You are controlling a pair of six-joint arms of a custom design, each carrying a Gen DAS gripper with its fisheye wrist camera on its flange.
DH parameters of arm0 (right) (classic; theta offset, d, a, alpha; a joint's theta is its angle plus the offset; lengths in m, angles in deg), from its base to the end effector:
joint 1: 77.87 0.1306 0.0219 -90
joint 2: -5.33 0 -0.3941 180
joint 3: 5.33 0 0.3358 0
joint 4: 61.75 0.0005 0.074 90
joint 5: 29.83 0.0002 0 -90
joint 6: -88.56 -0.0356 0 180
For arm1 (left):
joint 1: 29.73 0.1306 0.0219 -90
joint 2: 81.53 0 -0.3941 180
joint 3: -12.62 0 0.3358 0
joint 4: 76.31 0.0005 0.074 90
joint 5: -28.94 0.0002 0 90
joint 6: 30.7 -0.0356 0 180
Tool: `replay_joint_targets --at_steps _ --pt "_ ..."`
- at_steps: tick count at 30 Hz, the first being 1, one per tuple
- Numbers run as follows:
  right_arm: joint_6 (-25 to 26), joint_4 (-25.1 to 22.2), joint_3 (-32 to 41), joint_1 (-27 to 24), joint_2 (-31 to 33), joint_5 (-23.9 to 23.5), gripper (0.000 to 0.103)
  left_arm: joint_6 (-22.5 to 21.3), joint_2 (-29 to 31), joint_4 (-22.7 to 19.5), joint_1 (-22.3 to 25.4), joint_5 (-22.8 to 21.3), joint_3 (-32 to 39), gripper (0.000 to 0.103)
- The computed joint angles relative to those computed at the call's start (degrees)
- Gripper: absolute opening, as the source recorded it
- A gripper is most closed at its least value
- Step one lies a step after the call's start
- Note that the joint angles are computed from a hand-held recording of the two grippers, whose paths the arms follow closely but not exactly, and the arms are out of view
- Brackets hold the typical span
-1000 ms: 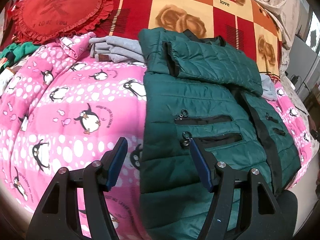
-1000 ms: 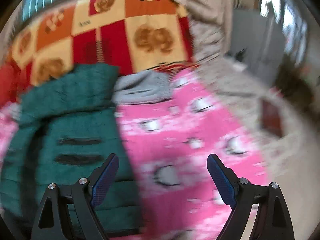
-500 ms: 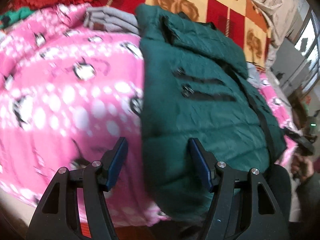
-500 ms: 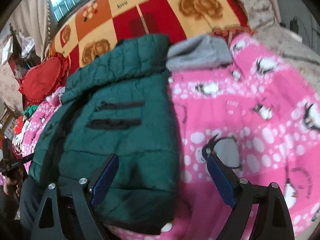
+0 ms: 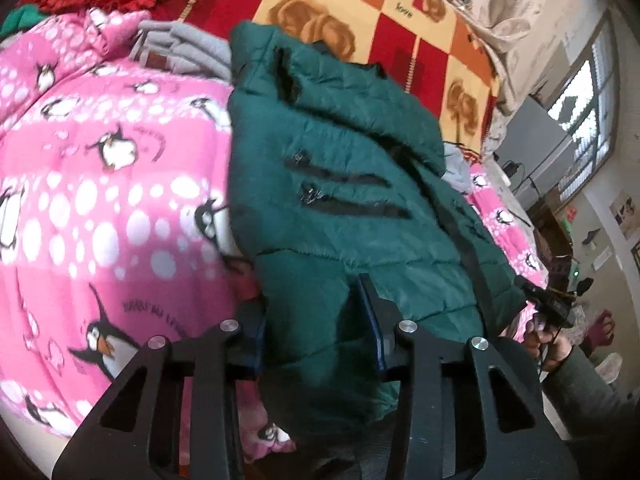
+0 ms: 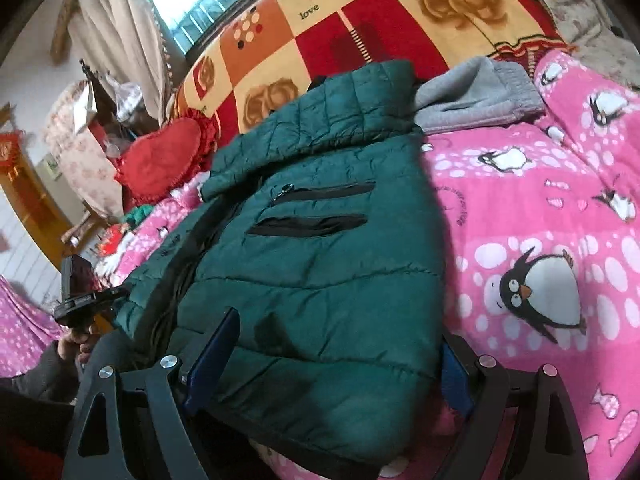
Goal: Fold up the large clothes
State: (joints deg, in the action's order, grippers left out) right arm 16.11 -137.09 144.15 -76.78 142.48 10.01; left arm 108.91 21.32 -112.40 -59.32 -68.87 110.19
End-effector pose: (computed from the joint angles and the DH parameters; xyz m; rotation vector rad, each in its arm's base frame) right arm 0.6820 0.0398 0.3840 -0.6480 2.3010 1.0187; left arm 0.4594 -0.2559 0.4116 -0.4795 2.2998 -0.5528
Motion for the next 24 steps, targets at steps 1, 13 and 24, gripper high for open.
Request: replay_joint_targets --at_steps 1,13,24 --pt "-0.97 1.30 -1.16 -0.15 -0.53 -0.65 0.081 -0.27 0.79 -1.03 0.14 0.22 0.89 0.037" --pt "2.94 -0.04 -1.92 2.95 -1.32 9.92 0.083 -0.72 2.49 -2.81 0.00 3.20 2.05 0.054" --pt "3.87 -0.20 -3.83 3.08 -4.51 3.79 0.086 3.23 0.08 5.46 0.74 6.88 -4.67 0.062"
